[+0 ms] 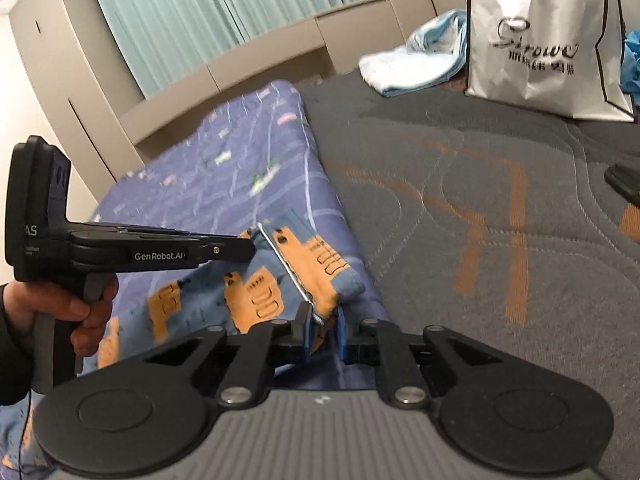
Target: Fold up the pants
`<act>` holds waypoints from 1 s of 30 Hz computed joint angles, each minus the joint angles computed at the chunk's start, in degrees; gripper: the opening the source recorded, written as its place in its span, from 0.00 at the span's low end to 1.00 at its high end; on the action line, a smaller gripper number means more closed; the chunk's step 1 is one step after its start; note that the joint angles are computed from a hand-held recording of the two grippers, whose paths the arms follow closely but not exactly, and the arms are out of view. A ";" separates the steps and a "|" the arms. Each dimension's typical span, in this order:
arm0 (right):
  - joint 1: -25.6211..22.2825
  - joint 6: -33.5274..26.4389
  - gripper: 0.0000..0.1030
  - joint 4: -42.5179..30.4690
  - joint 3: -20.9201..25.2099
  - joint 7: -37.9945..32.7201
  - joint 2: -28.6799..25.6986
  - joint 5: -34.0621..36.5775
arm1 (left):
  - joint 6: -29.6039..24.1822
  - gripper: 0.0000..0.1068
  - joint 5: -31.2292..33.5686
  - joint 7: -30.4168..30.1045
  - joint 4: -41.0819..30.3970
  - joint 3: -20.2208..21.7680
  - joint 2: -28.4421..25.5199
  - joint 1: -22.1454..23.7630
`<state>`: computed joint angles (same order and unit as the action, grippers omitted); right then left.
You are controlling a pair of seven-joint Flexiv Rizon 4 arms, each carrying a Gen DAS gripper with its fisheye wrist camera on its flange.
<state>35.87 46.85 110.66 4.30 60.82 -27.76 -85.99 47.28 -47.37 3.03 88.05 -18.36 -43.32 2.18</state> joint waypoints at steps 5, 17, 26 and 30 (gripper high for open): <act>2.28 -5.34 0.56 0.03 1.15 -4.92 0.74 5.54 | 2.08 0.76 -7.19 2.11 3.79 -2.09 2.84 2.57; 8.94 -12.53 1.00 -9.87 0.32 -19.98 -3.65 6.70 | 4.96 0.96 -35.55 18.30 16.37 3.69 17.65 7.34; 12.29 -1.02 1.00 -27.67 -4.41 -35.12 -15.91 9.19 | 5.74 0.96 -40.74 16.00 14.81 14.43 17.86 11.65; 13.18 3.10 1.00 -38.38 -5.99 -44.94 -22.76 14.32 | 6.65 0.96 -40.24 12.24 11.06 16.14 16.08 15.92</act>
